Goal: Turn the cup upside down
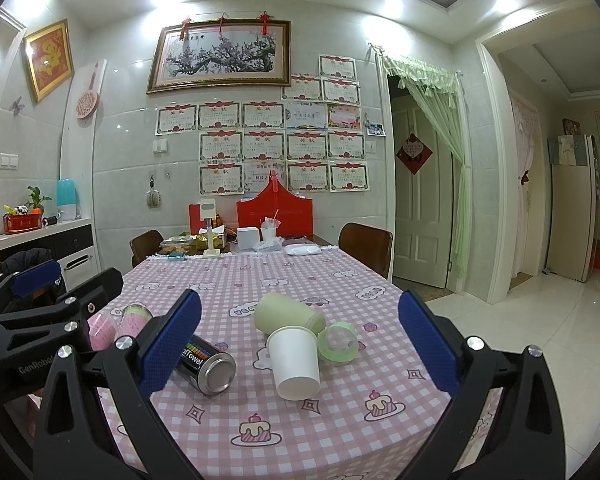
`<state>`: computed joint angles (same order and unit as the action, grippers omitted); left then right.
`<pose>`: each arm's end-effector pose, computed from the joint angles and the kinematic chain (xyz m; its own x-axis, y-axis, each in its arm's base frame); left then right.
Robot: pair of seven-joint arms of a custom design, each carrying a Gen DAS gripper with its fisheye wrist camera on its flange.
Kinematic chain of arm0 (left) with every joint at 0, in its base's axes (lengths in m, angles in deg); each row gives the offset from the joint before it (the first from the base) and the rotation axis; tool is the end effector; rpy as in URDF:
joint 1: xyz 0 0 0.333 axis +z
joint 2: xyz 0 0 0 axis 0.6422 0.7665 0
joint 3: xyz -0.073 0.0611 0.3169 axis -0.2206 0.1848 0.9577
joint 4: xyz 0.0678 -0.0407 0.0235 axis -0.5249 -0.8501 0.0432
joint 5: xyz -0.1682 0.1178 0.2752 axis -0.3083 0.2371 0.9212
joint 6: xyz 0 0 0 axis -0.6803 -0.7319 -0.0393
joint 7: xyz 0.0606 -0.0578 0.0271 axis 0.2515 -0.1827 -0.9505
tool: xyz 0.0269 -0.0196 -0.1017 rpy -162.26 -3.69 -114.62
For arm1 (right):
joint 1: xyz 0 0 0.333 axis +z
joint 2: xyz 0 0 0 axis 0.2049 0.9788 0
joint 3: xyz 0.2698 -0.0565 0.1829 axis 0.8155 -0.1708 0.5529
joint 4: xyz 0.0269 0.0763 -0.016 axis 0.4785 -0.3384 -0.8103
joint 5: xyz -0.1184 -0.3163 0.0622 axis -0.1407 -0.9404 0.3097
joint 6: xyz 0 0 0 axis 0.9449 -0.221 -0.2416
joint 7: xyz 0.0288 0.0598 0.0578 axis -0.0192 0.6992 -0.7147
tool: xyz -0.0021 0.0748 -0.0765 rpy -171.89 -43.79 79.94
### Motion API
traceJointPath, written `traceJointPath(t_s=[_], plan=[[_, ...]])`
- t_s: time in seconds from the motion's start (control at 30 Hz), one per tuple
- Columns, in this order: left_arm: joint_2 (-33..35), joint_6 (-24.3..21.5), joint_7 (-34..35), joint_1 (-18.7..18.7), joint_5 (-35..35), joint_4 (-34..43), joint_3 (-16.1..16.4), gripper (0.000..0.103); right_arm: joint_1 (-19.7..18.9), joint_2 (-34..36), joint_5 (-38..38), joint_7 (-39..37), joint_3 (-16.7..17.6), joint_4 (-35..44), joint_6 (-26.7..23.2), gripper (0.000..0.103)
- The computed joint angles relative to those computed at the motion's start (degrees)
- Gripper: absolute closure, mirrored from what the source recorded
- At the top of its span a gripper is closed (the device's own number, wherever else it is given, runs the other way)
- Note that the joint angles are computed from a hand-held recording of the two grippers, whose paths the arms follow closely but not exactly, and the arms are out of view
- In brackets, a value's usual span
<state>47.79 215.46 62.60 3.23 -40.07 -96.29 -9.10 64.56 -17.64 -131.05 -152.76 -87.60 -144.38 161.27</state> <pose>0.5816 -0.3104 0.5155 -0.2241 -0.9746 0.0050 -0.1760 0.0354 -0.9838 0.5352 0.5184 0.4984 -0.1007 -0.9947 -0.0215 -0.1171 0.0333 -0.9926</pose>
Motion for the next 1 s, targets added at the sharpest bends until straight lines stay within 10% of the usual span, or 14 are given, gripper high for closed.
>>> traceJointPath(t_s=[0.73,1.0], plan=[[0.37,-0.51,0.7,-0.58,-1.13,0.45,0.66,0.009,-0.1,0.12,0.36,-0.16,-0.09,-0.07,0.2,0.008],[2.11,-5.64,6.28,-5.6,-9.95,5.26,7.25,0.009,-1.18,0.75,1.83,-1.55,-0.11,0.83,1.28,0.008]])
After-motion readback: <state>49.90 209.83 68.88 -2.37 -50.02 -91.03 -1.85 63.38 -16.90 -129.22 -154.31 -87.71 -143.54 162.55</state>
